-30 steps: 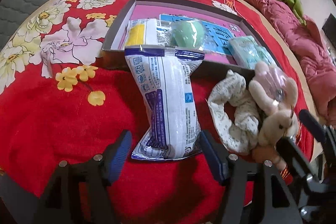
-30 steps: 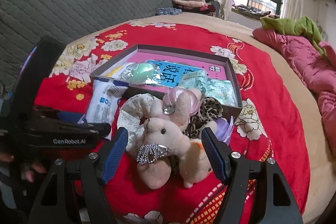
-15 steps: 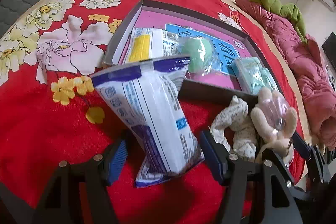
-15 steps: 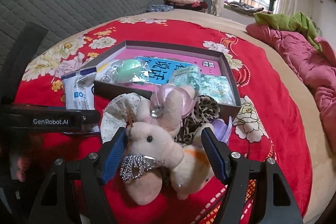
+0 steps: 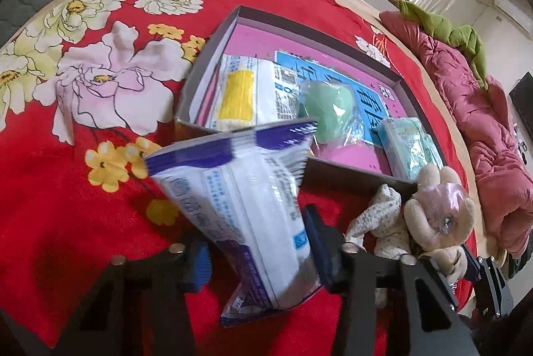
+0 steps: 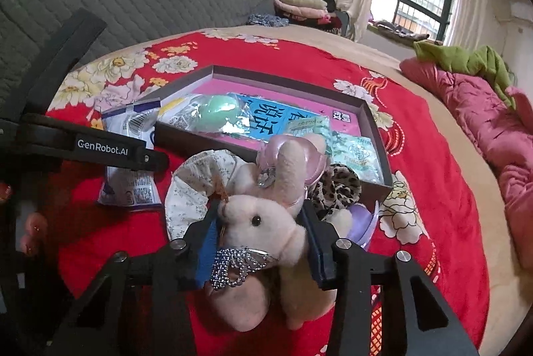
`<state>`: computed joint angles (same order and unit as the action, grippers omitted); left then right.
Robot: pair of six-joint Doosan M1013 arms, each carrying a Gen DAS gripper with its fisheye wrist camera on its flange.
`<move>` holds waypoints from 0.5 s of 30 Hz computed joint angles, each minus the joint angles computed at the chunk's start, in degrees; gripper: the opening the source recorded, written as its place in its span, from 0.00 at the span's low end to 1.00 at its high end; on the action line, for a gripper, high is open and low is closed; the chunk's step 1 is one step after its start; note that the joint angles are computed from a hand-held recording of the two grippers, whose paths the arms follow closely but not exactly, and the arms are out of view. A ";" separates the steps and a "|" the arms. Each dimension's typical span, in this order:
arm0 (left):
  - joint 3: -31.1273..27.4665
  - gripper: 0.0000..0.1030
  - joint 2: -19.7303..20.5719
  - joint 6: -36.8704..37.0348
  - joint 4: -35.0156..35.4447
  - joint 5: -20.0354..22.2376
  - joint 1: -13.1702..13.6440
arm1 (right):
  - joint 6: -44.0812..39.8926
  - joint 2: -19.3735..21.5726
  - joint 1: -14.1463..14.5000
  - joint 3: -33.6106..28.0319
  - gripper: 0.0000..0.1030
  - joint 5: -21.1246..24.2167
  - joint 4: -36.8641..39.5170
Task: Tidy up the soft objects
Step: 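Lift bag with left tool while right tool carries bunny over pink box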
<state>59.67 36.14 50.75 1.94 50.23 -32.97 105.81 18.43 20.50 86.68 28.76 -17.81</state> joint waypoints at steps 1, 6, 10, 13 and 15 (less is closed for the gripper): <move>0.20 0.43 -0.11 0.17 -0.30 -0.31 0.06 | 0.20 -0.10 -0.08 0.11 0.44 -0.27 0.05; 0.98 0.40 -0.72 0.67 -0.94 -1.46 0.19 | 1.59 -0.81 -0.74 0.73 0.43 -2.30 1.05; 1.78 0.40 -1.50 1.15 -1.58 -2.34 0.17 | 2.91 -1.30 -0.90 1.16 0.43 -3.26 0.19; 2.28 0.39 -2.10 1.41 -1.25 -2.87 -0.02 | 3.18 -1.64 -1.05 1.42 0.43 -3.89 0.17; 2.51 0.39 -2.45 1.28 -0.76 -3.14 -0.16 | 3.12 -1.88 -1.17 1.57 0.43 -4.40 0.44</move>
